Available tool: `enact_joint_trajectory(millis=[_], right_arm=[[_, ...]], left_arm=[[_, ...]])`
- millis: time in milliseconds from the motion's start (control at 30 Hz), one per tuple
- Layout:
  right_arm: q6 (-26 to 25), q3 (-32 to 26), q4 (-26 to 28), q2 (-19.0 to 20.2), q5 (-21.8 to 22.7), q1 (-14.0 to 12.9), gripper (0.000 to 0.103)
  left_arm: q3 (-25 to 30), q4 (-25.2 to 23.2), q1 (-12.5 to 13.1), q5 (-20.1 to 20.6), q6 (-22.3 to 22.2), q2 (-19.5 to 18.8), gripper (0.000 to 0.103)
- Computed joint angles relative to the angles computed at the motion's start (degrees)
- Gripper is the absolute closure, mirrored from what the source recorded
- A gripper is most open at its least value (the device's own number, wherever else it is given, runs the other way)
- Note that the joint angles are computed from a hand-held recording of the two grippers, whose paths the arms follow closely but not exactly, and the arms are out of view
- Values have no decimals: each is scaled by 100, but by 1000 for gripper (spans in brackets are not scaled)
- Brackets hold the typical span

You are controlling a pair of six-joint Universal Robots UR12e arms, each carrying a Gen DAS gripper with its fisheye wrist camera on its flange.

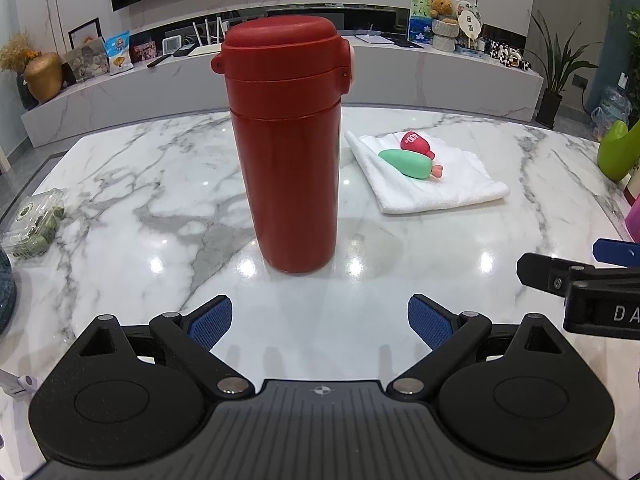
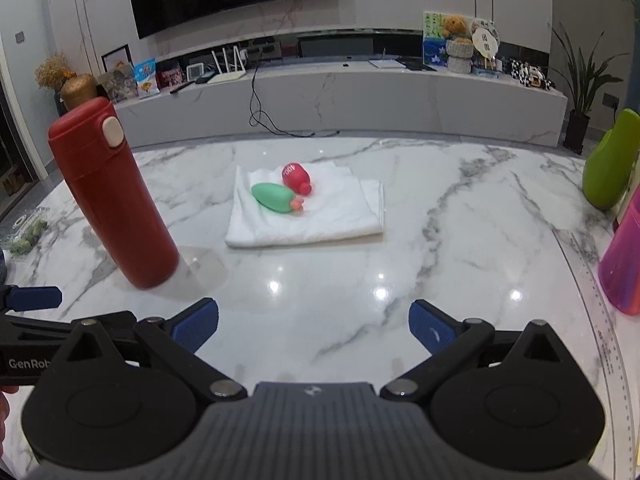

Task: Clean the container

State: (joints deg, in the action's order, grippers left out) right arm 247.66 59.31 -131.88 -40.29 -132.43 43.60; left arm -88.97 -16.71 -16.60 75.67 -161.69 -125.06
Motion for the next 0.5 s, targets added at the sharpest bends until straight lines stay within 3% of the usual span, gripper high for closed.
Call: enact_joint_trajectory(millis=[167,300,400,500], right_arm=[[-738,-64,-458,91,-146,-65,4],[-1395,-163,-832,186,-126,-151,12],[-1788,-216,-1078,246,7,-246,26],[-2235,-336,-1269,347,64,-345,29]], left_arm=[[132,-114,-9,22,-57,-72,7],[218,-155,-22,112,-33,-130,7],[286,-246,-30,174,8,-176,7],[329,-295,-22,161,40,-204,7]])
